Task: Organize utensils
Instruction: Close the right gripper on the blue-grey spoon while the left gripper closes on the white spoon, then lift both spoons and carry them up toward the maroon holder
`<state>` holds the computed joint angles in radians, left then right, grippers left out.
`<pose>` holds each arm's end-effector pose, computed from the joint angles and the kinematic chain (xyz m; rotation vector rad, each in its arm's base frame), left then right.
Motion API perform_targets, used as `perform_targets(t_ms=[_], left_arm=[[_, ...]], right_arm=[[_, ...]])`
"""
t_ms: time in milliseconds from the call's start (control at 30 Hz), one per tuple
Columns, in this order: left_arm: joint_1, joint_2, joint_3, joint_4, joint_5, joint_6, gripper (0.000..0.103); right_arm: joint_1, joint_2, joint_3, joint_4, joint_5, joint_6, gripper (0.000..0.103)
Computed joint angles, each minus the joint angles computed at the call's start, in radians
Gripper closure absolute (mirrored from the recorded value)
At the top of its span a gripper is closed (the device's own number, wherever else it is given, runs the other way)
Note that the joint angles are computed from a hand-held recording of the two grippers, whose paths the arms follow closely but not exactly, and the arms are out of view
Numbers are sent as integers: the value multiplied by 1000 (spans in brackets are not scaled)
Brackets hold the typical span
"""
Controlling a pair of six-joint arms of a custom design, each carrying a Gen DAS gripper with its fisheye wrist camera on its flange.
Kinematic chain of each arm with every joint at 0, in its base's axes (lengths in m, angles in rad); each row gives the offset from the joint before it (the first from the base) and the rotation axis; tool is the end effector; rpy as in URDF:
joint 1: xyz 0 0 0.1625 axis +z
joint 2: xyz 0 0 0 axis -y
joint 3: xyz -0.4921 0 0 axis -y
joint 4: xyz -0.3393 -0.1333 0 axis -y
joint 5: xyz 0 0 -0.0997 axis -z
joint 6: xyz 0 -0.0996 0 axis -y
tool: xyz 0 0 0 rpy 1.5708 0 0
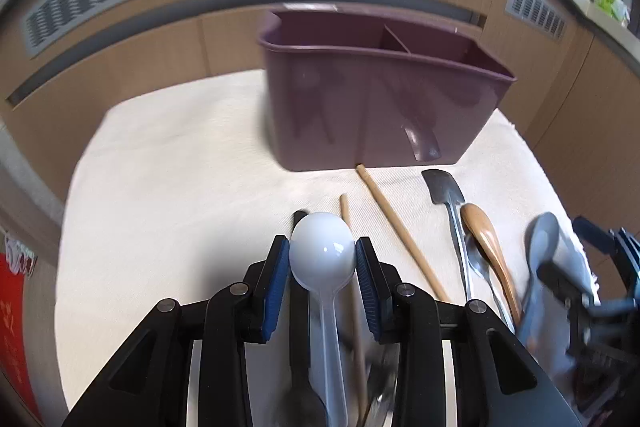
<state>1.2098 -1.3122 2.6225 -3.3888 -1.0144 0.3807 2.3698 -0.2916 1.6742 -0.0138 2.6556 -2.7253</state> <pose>0.0533 -0.3851 0.2849 0.7365 2.4073 -0.6443 0.3515 -0.2790 -0.0949 0.2844 -2.1693 0.9332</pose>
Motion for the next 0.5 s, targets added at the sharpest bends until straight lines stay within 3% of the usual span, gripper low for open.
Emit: perform_targets(t_ms=[167,333,433,500], left_arm=[[26,-62,43,-36,-28,6,68],[111,-199,21,80,-88,54,68],[137,-227,8,106,-115,60,68],[146,-235,1,113,-125,61,68]], right_arm=[[-28,42,-80,203,-24,200,14],[-51,120,-197,422,16,385,14],[-57,148,-246,484,27,402,22],[-54,160,-270,496,37,366,38]])
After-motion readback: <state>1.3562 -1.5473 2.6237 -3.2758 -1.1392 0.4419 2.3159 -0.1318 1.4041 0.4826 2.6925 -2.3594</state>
